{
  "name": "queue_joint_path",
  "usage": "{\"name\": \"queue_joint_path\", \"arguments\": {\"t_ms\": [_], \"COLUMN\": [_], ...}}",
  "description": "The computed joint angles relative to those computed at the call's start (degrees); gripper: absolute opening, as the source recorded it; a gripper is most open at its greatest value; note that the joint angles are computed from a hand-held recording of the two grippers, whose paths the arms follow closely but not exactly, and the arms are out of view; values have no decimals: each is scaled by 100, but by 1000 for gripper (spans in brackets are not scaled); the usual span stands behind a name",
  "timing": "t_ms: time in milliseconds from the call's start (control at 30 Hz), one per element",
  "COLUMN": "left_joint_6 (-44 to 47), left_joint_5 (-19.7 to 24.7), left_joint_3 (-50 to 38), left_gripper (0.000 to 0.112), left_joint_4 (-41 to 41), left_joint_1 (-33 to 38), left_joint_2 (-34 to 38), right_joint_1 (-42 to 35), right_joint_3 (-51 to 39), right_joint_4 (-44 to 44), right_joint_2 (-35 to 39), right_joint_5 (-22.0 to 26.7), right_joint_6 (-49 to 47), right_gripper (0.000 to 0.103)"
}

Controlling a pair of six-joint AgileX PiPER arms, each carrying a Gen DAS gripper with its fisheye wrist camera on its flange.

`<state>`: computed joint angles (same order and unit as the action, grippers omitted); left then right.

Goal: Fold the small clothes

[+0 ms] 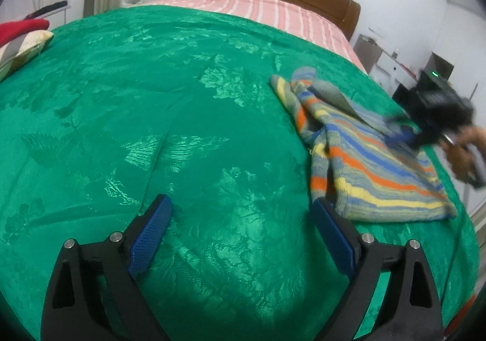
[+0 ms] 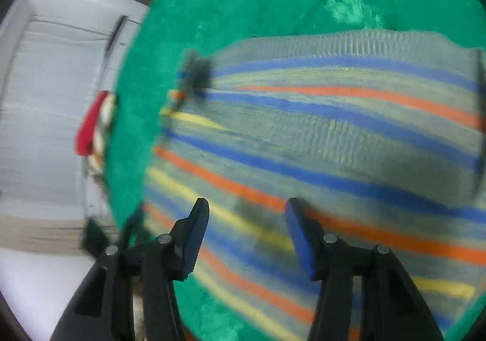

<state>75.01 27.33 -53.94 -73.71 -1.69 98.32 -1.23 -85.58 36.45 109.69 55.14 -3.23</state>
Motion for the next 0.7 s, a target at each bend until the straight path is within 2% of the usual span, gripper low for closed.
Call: {"name": "queue_joint_path", "arguments": {"t_ms": [67,133,167,200,233,300,333,400,467,567,633,700], "left_joint_6": [80,90,122,173,204,283,292,288,275,260,245,220], "left_joint_5": [43,17,11,12,27,53,74,107,107,93,47,-20], "left_joint_3": [1,-5,-2,-1,-7,5,-2,-27,-30,-41,-24,-17], "left_gripper": [94,94,95,95,96,96,96,96,97,97,97,97], "left_joint_4": [-76,-76,-95,-130,-147,-204,-211,-207,-193,-175,-156,-124], "left_joint_1": [31,15,16,15,23,44,58,77,73,69,41,1], "left_joint_2": [19,27,32,43,54,70,77,96,92,99,80,68], "right_joint_1": [-159,-166,-217,-248,-242,-18,142,161,-175,-1113,-1959,-2390], "right_joint_3": [-358,-217,-147,-113,-151,-288,-194,397,1151,1846,2273,2697], "right_joint_4": [-180,-598,-649,-500,-448,-775,-1006,-942,-1002,-1362,-1691,-1783], "right_joint_2": [118,-117,-267,-384,-442,-622,-707,-1105,-1492,-1636,-1991,-2496], "right_joint_5": [-967,-2016,-2347,-2450,-2341,-1729,-1643,-1260,-928,-1106,-1690,-2185], "right_joint_6": [180,681,867,824,765,544,555,-21,-437,-572,2,399], "right_gripper": [52,52,52,52,52,53,53,53,53,52,42,49]}}
